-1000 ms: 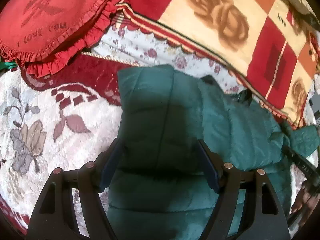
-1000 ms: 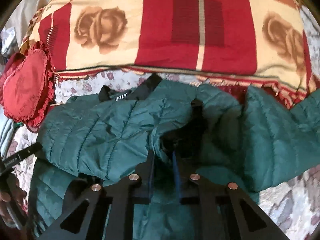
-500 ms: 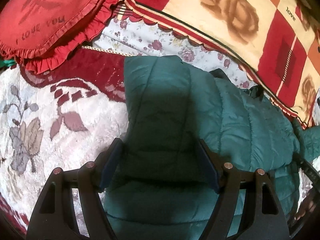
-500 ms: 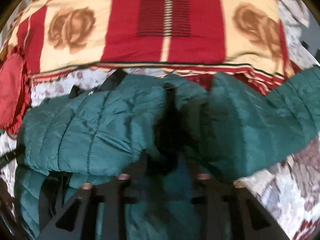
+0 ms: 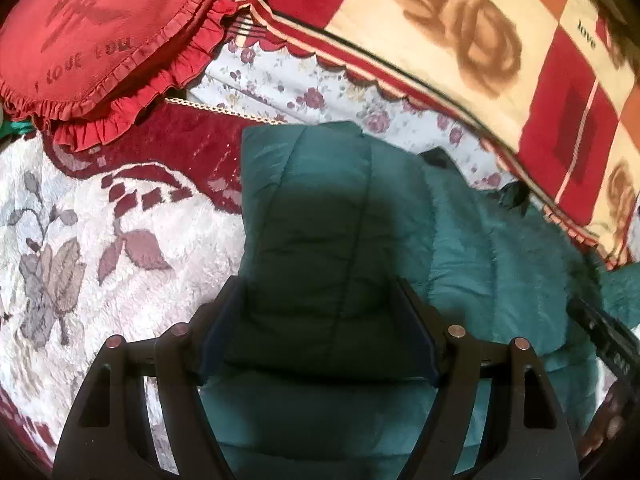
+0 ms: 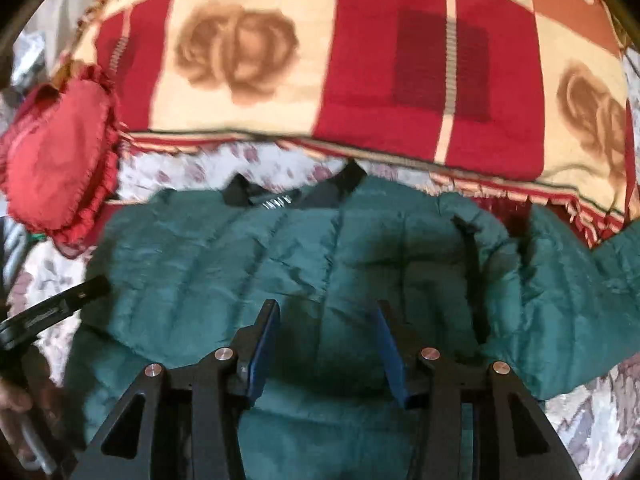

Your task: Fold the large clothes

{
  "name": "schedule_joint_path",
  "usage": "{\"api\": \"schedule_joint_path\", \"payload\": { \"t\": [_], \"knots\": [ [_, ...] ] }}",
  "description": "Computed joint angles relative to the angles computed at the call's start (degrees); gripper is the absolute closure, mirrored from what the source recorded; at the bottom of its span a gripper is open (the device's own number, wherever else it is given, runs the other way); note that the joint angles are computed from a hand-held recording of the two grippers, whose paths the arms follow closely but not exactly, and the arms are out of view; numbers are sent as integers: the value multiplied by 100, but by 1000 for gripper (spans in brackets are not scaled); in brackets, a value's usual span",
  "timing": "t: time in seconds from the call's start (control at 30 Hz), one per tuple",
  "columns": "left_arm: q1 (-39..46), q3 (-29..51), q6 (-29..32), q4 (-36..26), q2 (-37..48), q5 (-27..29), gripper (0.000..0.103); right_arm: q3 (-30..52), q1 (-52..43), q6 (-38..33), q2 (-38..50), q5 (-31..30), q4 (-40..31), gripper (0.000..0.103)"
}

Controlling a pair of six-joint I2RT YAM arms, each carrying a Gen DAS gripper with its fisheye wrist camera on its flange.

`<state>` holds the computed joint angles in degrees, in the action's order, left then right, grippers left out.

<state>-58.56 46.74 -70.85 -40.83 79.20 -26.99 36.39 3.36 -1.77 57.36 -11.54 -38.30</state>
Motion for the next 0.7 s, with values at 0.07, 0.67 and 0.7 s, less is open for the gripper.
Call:
{"api": "schedule_joint_path", "payload": {
  "t": [0.07, 0.67, 0.7],
  "knots": [
    [6, -81, 7, 112, 61, -23, 23, -144, -150, -12, 394, 24, 367, 57],
    [-31, -138, -94, 303, 301, -125, 19, -79, 532, 263, -565, -1, -299, 55],
    [-43, -135, -100, 291, 306, -143, 19, -138, 714, 336, -536, 105, -231, 55]
  ]
}}
